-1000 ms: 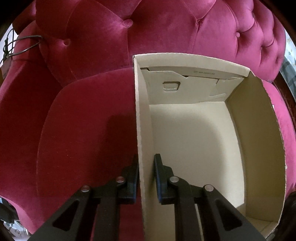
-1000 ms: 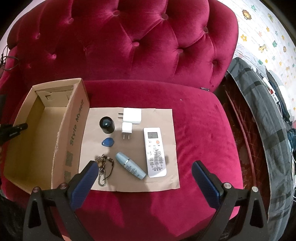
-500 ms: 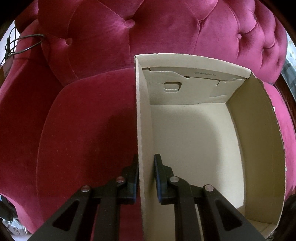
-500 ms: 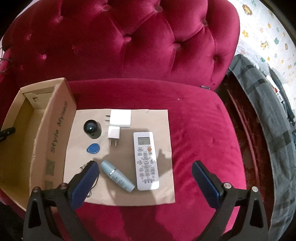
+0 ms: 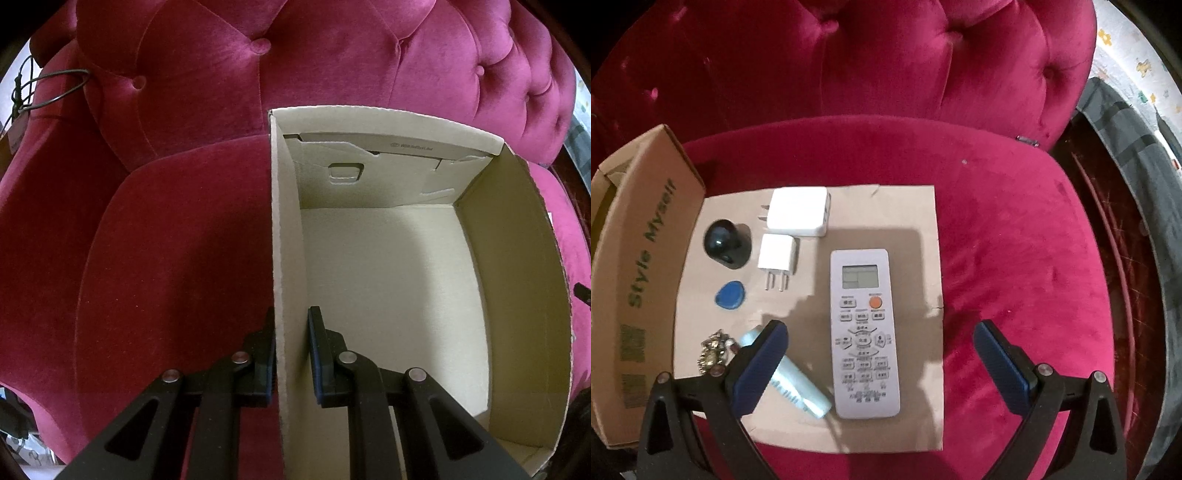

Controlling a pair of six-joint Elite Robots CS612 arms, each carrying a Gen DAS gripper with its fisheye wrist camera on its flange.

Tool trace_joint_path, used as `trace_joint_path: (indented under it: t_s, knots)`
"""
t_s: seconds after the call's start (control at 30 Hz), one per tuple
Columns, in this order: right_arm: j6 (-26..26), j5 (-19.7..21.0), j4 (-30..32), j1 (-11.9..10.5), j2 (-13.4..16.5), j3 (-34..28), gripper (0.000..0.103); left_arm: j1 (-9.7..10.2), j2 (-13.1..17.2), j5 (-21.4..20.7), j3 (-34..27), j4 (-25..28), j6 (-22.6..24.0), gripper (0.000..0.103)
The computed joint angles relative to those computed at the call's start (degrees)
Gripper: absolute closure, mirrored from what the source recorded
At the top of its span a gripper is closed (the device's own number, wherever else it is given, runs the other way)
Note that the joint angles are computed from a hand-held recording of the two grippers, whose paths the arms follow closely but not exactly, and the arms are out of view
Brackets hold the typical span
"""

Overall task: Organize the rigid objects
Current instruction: 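Grasp the white remote control with the right tool while the left tool holds the box wall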

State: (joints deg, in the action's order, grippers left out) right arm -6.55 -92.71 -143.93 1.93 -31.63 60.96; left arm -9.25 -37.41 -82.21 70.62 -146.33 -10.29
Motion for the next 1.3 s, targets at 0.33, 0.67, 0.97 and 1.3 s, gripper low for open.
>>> trace_joint_path:
  t_s: [0.33,0.67,0.97,1.3]
  knots:
    - [0.6,2.3,4.6,-0.6,3.3,-4.3,0.001,-0.09,-0.1,0.2,-0.1,0.3,-0.1,0.087]
    - [-0.8,5.5,11.6,-1.0,4.9,-7.7,0.054,-0.1,0.0,0.3,-0.3,0.6,-0.2,0.087]
    - [1.6,5.3,11.5,-0.9,4.5,-7.7,0.054,-0.25,0.0,0.8,-0.1,0.2,0.0,0.087]
    - [2.2,5.0,9.3,-0.2,2.8,-6.1,0.054,-0.01,0.0,0.1,-0.1,0.1,-0.5,0.087]
